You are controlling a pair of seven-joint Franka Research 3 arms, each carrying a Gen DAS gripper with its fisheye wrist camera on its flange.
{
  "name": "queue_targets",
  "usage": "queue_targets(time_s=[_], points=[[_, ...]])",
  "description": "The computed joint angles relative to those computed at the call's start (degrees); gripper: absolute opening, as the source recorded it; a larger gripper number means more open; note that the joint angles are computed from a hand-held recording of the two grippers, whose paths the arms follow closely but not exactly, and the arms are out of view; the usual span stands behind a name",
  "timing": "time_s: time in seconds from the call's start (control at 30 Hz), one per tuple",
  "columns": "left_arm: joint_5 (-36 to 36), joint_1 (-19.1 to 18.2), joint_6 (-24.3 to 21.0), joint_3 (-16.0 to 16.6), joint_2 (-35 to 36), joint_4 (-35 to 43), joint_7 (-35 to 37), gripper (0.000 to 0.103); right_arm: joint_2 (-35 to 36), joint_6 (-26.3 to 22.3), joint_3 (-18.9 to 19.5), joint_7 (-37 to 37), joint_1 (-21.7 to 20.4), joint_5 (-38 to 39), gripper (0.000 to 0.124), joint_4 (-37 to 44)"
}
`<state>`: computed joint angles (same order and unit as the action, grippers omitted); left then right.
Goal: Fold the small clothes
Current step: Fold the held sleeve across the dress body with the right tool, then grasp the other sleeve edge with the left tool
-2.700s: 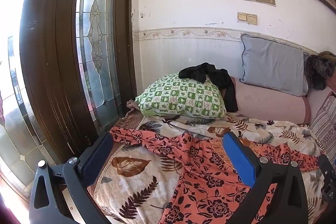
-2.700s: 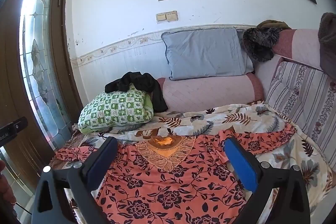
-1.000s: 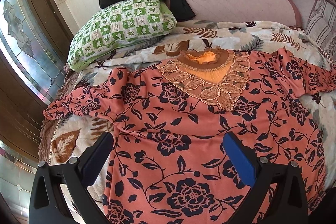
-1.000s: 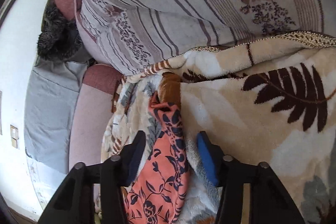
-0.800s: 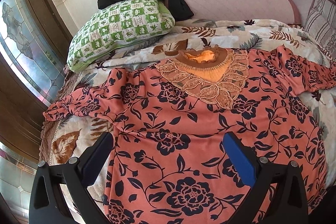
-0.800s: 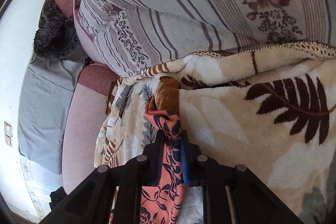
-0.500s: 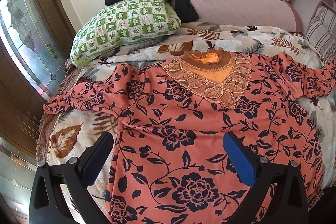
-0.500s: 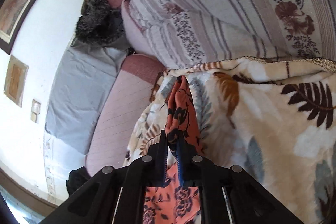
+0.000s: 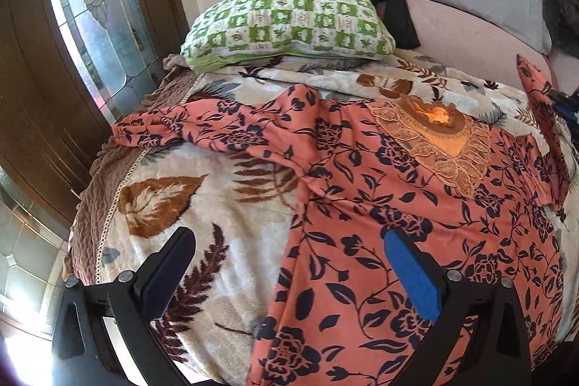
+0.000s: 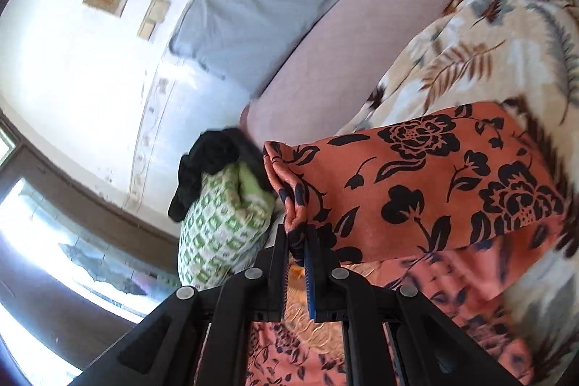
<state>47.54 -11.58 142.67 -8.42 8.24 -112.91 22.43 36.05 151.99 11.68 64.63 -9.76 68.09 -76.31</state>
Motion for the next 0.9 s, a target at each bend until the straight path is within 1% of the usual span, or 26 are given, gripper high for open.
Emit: queue_targets(time_s=[0.1, 0.2, 0.23, 0.33, 0.37, 0.4, 0.43, 0.47, 0.5, 0.53, 0.57, 0.6, 0.67, 0.7, 0.73, 0.8, 0.83, 0.87, 0.9], points=[[0.29, 1.28, 0.72, 0.85, -2.07, -2.98, -1.44, 0.103, 4.57, -2.15, 1.25, 3.94, 4.77, -3.73, 0.008, 3.87], [-0.55, 2.83, 1.03, 1.17, -3.09, -4.96, -1.99, 0.103, 10.21, -4.52, 1.81, 9.02, 9.92, -9.56, 0.008, 9.58], [-1.04, 3.32, 1.1, 1.24, -3.25, -5.41, -1.94, 0.103, 12.12, -6.42, 1.66, 11.11, 11.4, -12.07, 0.009, 11.82], [-1.62, 4.43, 1.42, 1.38, -3.35, -6.12, -2.27, 0.103, 14.97, -14.19, 1.94, 15.19, 13.26, -17.76, 0.018, 14.5], [-1.55, 4.64, 1.54, 1.39, -3.28, -6.16, -2.4, 0.103, 15.74, -16.59, 2.38, 15.41, 13.38, -18.78, 0.031, 15.35], [-1.38, 4.78, 1.6, 1.38, -2.99, -5.89, -2.49, 0.103, 15.52, -18.03, 3.54, 13.87, 12.78, -18.43, 0.06, 14.52], [-1.2, 4.86, 1.67, 1.38, -2.61, -5.47, -2.51, 0.103, 15.2, -18.95, 4.57, 11.87, 11.93, -17.54, 0.077, 13.76], [-1.07, 4.89, 1.95, 1.36, -2.12, -4.91, -2.41, 0.103, 13.65, -17.92, 5.36, 9.21, 10.96, -15.94, 0.085, 11.27], [-0.72, 4.84, 2.51, 1.36, -1.55, -4.28, -2.37, 0.103, 11.16, -15.32, 6.16, 5.51, 9.66, -13.63, 0.085, 7.38], [-0.11, 4.73, 3.37, 1.41, -0.92, -3.58, -2.45, 0.103, 9.24, -13.57, 6.08, 2.21, 9.05, -11.95, 0.085, 4.94], [0.32, 4.56, 4.32, 1.44, -0.01, -2.54, -2.37, 0.103, 7.33, -13.31, 4.01, -0.34, 9.41, -10.56, 0.085, 3.2], [0.56, 4.38, 5.44, 1.51, 1.09, -1.42, -2.14, 0.103, 6.82, -12.62, 3.93, 0.46, 8.64, -13.09, 0.085, 3.46], [0.24, 4.03, 8.4, 1.74, 4.07, 1.5, -1.12, 0.103, 4.34, -12.45, 1.48, 0.1, 7.73, -13.57, 0.085, 1.05], [-0.11, 3.68, 9.4, 1.95, 6.03, 3.52, -0.58, 0.103, 3.71, -13.14, 0.23, 1.0, 7.16, -14.34, 0.084, 0.98], [-0.92, 3.34, 10.18, 2.15, 8.28, 5.86, 0.24, 0.103, 2.58, -12.85, -0.88, 1.33, 6.63, -14.87, 0.084, -0.5], [-4.4, 3.17, 12.67, 2.14, 13.47, 10.99, 3.25, 0.103, 0.36, -10.86, -2.82, 1.5, 5.88, -15.83, 0.083, -3.75], [-6.72, 3.17, 13.22, 1.94, 16.3, 13.9, 5.03, 0.103, -0.66, -9.27, -3.45, 0.97, 5.39, -15.86, 0.083, -5.41], [-9.64, 3.6, 14.05, 1.29, 19.28, 16.84, 7.23, 0.096, -1.55, -6.87, -3.82, 0.14, 4.98, -15.4, 0.08, -7.28], [-13.47, 4.66, 14.8, -0.19, 22.29, 19.7, 10.26, 0.087, -2.06, -4.35, -4.01, -0.26, 4.45, -14.4, 0.074, -8.67]])
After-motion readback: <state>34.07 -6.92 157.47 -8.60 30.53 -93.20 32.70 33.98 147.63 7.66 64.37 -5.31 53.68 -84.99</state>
